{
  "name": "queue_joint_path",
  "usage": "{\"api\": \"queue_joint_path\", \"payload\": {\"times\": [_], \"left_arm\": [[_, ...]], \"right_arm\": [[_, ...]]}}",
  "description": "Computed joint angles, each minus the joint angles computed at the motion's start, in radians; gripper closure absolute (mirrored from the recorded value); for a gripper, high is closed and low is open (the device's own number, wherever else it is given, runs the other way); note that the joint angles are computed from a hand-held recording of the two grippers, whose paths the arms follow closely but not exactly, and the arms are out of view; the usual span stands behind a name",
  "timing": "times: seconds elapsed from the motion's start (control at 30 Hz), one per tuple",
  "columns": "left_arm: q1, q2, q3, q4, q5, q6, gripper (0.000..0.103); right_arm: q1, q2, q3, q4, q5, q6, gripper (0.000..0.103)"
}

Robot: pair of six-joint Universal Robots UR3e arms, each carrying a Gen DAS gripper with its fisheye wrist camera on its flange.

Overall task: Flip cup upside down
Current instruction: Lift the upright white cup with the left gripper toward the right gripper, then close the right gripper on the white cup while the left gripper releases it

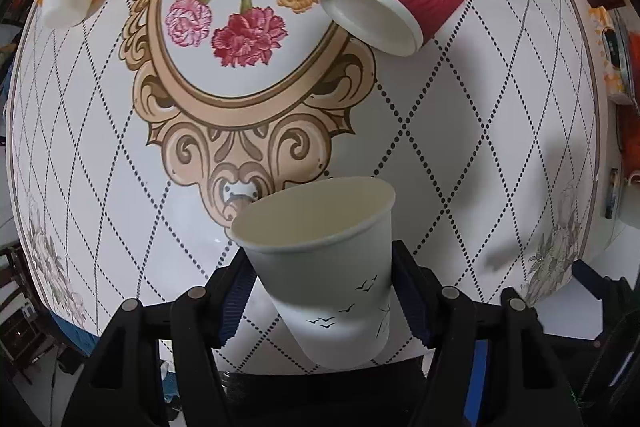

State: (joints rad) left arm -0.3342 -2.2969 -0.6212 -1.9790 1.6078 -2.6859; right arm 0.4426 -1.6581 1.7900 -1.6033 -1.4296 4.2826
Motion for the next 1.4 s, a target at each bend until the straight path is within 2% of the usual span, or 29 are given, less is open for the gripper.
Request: {"api": "queue_joint_path", "payload": {"times": [0.2,0.3,0.53,0.6,0.63,0.67,0.8,1.07,1.4], "left_arm": [[-0.006,0.036,-0.107,0.076,0.014,0.017,0.038],[-0.009,-0.015,-0.005,0.018,0.009,0.008,0.037],[-0.007,-0.071,0.085,-0.043,-0.003,0.011,0.037],[-0.01,-0.067,0.085,-0.048,0.001,0.019,0.028],[-0.011,-0.061,0.077,-0.047,-0.002,0.021,0.015],[-0.014,-0.051,0.057,-0.034,0.0,0.025,0.009],[-0.022,-0.035,0.046,-0.034,0.002,0.024,0.008],[0.028,-0.083,0.322,-0.203,-0.028,0.021,0.008],[0.226,0.08,0.217,-0.15,-0.022,0.068,0.008]], "right_arm": [[-0.009,-0.025,0.035,-0.004,0.001,0.012,0.0],[-0.02,-0.008,0.02,-0.001,0.002,0.0,0.0],[-0.034,0.006,0.008,0.0,-0.005,-0.002,0.0],[-0.035,-0.003,0.015,-0.001,-0.008,0.001,0.0],[-0.04,-0.009,0.013,0.007,-0.009,-0.004,0.0],[-0.04,-0.014,0.019,0.004,-0.01,-0.002,0.0],[-0.055,-0.021,0.01,0.028,-0.014,-0.013,0.0],[-0.039,-0.021,-0.061,0.048,-0.021,0.018,0.0],[0.047,0.117,-0.32,0.005,-0.013,0.063,0.0]]}}
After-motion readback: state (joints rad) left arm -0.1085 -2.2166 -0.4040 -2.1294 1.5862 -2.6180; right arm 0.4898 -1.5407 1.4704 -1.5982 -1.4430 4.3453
